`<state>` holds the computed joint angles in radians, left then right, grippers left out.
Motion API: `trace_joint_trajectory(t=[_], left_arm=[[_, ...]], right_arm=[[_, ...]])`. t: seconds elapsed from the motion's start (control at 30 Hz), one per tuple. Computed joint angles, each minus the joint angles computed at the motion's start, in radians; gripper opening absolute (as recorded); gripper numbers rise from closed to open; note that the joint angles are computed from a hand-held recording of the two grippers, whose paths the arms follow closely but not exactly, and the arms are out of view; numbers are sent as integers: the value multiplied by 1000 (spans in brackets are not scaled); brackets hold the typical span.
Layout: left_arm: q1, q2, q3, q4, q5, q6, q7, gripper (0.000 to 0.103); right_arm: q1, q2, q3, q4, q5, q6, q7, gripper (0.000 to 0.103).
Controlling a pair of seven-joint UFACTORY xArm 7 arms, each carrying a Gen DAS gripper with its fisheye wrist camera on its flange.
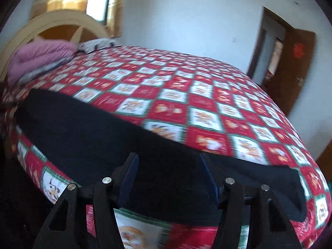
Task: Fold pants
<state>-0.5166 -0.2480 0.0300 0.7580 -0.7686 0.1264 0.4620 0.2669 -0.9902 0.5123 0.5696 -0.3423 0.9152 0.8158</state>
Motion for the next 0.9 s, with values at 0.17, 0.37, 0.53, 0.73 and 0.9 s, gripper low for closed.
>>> trace_joint_trajectory(t=[0.17,0.37,0.53,0.73,0.9], left_arm=[[-5,-18,7,1,-14,19,3,7],[-36,-30,46,23,-144,63,81,7],[-21,-28,45,40,-275,106,167,7],[46,-31,-14,44,-259,123,159,6],[57,-47,-24,43,-210,122,139,7]], right_arm=[[-46,229,107,94,-89,-100,-11,61],[-97,488,198,220,-297,-120,14,61],[-95,608,208,276,-422,-100,51,61],[-22,663,119,301,-421,-126,40,12],[38,658,71,316,-452,-102,67,5]])
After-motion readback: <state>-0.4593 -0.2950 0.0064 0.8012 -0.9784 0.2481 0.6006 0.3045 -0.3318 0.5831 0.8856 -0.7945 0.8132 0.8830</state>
